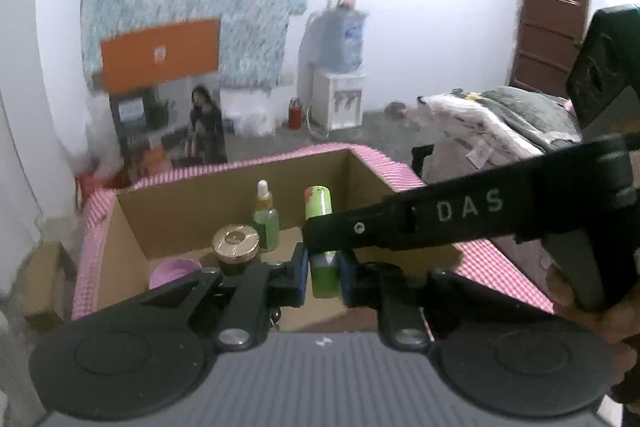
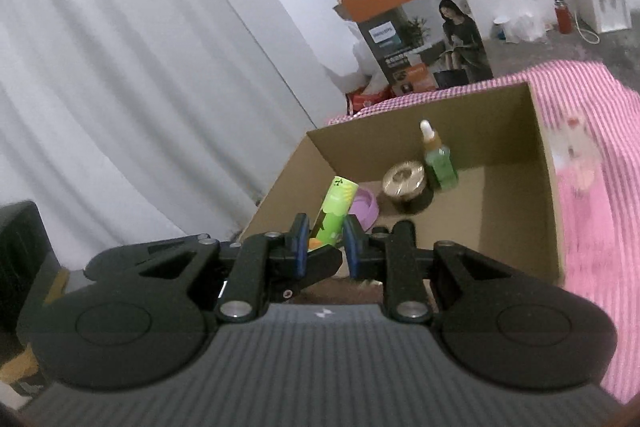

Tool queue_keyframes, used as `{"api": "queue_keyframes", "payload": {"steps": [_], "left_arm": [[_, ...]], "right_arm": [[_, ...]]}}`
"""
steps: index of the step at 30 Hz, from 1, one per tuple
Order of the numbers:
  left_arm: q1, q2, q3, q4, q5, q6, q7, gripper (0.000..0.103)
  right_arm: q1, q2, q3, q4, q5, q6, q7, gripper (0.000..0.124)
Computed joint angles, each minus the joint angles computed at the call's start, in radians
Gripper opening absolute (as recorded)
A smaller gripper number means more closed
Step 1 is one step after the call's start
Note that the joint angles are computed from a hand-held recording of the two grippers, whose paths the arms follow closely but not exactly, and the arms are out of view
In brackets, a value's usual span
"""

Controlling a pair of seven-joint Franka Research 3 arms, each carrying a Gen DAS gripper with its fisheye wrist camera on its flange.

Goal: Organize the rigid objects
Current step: 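Carry the glue stick into the box with the right tool and release it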

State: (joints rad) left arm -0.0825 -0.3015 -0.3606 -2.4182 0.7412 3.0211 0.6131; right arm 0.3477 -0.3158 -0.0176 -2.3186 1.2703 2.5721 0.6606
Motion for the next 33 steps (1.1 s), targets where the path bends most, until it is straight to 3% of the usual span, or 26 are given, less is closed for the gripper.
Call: {"api": "queue_keyframes", "payload": {"steps": [3,6,8,13,19,24,27,29,33], "left_arm": [[-0.105,0.104,0.114,0.069,-0.189,-0.049,0.157,0.017],[-0.163,0.194,0.181,0.133,-0.405,-0.089,0.330,0.017],[-0.170,0.249,0.191,0.178,-0.532,-0.130,0.426,0.017],[-0.128,0.365,0.165,0.287,-0.712,-0.238,0.561,0.017],[-0.104,0.414,0.141,0.353,-0.755,-0.354,0.561,0.017],[-0.089,0.406,0.132,0.352,-0.819,-0.375,0.597,0.023],[-0.094,0.392,0.135,0.333,-0.812,-0.354,0.577,0.030],[-0.099,0.376,0.136,0.309,-0.796,-0.314,0.563,0.041],[-0.115,0.299,0.140,0.236,-0.719,-0.231,0.509,0.054]], "right_arm": [[-0.029,0.116,0.001,0.124,-0.130,-0.067,0.092,0.019],[-0.063,0.245,0.017,0.258,-0.264,-0.138,0.204,0.019],[-0.082,0.317,0.033,0.332,-0.346,-0.174,0.277,0.019],[-0.110,0.450,0.063,0.459,-0.509,-0.245,0.384,0.019],[-0.130,0.554,0.084,0.566,-0.623,-0.333,0.475,0.019],[-0.137,0.574,0.096,0.591,-0.651,-0.354,0.494,0.019],[-0.135,0.569,0.099,0.583,-0.662,-0.337,0.500,0.019],[-0.134,0.554,0.101,0.564,-0.659,-0.318,0.499,0.020],[-0.135,0.508,0.107,0.507,-0.618,-0.247,0.454,0.025]]}}
